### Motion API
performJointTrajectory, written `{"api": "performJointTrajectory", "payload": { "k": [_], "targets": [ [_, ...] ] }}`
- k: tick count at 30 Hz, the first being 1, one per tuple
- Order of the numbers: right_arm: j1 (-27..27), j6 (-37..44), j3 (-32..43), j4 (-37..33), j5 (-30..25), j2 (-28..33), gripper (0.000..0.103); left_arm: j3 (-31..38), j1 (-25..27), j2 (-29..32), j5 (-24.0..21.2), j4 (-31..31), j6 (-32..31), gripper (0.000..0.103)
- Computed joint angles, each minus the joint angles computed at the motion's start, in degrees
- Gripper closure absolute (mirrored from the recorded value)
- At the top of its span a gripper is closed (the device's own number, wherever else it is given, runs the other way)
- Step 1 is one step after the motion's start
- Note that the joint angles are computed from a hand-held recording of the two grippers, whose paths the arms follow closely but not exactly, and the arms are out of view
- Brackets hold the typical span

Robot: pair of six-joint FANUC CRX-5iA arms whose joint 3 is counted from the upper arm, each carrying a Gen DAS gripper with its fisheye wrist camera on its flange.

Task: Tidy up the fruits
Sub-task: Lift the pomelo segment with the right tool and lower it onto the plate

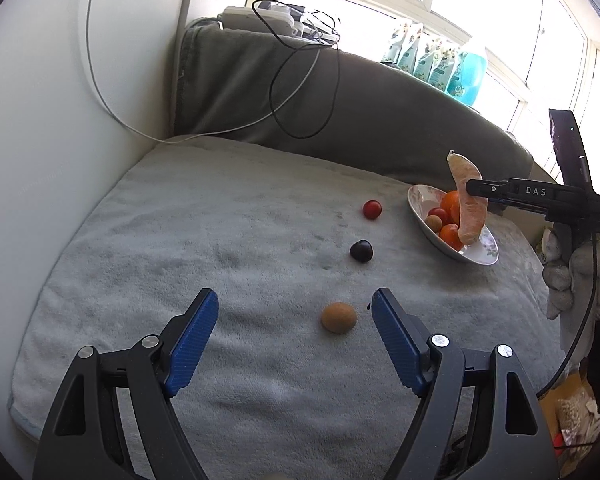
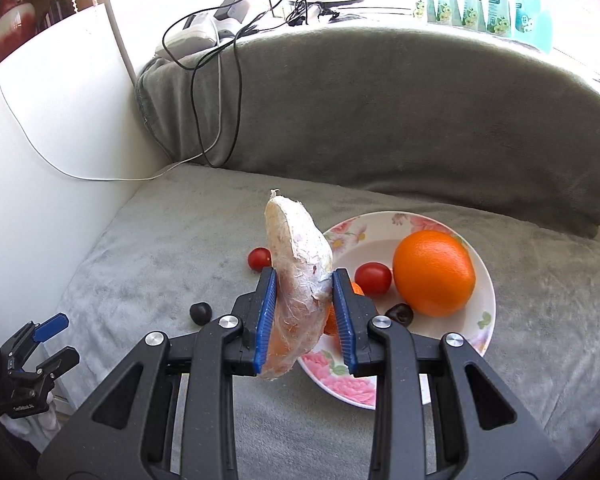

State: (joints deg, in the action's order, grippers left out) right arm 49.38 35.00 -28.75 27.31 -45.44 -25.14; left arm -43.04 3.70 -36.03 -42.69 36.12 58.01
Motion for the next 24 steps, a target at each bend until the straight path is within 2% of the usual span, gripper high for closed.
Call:
{"api": "performJointTrajectory", "payload": {
  "k": [13,24],
  "targets": [
    [-5.2,2.7,-1.8,-1.7,-2.6,-2.0,0.074,1.7,-3.4,2.1,0.7,-1.9,1.7,0.024],
    [-5.1,2.7,-2.3,-0.5,-3.4,-1.4,0.074,2.3,-4.1,2.7,0.8,-2.7,2.4,0.024]
  ]
}}
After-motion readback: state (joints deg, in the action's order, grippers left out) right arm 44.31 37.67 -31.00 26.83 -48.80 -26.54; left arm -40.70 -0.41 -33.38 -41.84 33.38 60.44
